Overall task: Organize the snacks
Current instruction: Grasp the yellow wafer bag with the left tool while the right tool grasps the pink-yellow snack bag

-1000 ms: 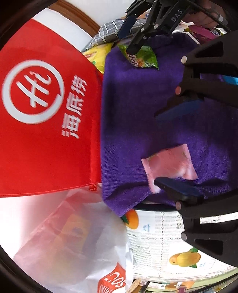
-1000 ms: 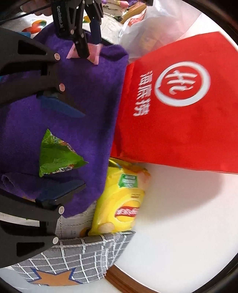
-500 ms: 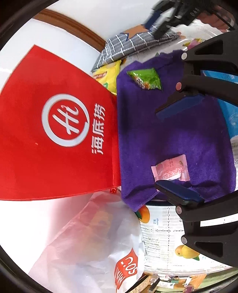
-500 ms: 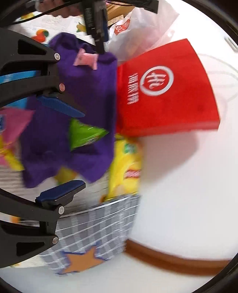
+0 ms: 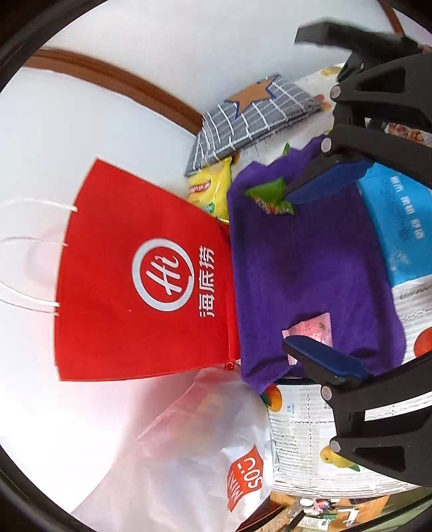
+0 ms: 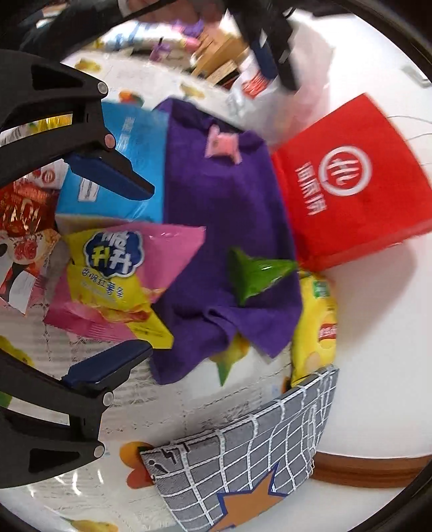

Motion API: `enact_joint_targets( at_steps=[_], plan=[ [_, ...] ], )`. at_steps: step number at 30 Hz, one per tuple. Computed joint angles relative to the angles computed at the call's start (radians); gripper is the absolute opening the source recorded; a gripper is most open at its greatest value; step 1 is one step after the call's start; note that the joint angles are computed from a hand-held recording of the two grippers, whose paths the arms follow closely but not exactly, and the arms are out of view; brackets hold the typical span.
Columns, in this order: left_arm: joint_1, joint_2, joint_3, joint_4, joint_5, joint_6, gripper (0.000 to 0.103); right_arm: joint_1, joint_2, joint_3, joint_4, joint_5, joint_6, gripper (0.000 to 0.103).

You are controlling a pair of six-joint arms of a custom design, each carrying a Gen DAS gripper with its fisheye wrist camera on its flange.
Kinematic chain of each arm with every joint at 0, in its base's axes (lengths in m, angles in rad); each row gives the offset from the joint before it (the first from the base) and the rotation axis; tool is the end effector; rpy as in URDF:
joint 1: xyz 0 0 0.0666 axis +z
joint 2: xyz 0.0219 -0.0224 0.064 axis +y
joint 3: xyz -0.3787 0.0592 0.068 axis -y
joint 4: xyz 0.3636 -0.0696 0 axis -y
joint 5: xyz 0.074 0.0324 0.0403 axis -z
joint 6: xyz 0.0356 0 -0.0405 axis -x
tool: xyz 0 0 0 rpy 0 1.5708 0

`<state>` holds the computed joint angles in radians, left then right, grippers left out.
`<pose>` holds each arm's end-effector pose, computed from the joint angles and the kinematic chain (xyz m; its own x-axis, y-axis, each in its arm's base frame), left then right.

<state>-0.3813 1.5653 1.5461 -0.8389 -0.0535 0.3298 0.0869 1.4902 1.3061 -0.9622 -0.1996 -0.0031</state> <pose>0.4858 -0.1932 0.4197 -0.7743 -0.0380 -0.6317 0.0934 0.9804 -0.1735 0.4590 0.0467 0.3477 -0.9083 -0.0761 -0.4113 -0.1636 0.9696 0.1820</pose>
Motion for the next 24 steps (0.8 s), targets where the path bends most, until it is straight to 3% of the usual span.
enact_joint_targets(
  at_steps=[5, 8, 9, 10, 11, 24],
  plan=[
    [-0.007, -0.056, -0.064, -0.009, -0.044, -0.006, 0.081, 0.02, 0.03, -0.014, -0.002, 0.064, -0.017, 0.085],
    [0.003, -0.095, -0.112, -0.014, -0.047, 0.017, 0.081, -0.003, 0.035, -0.027, 0.018, 0.0, -0.048, 0.085],
    [0.009, -0.11, -0.131, -0.016, -0.033, 0.03, 0.081, -0.011, 0.037, -0.024, 0.01, -0.025, -0.051, 0.081],
    [0.015, -0.127, -0.151, -0.018, -0.016, 0.042, 0.081, -0.016, 0.035, -0.023, 0.006, -0.049, -0.053, 0.067],
    [0.017, -0.139, -0.166, -0.017, -0.007, 0.054, 0.081, -0.023, 0.028, -0.022, -0.003, -0.066, -0.058, 0.06],
    [-0.086, -0.276, -0.337, -0.03, -0.065, 0.152, 0.081, -0.048, -0.183, -0.084, 0.031, -0.115, -0.058, 0.058]
  ],
)
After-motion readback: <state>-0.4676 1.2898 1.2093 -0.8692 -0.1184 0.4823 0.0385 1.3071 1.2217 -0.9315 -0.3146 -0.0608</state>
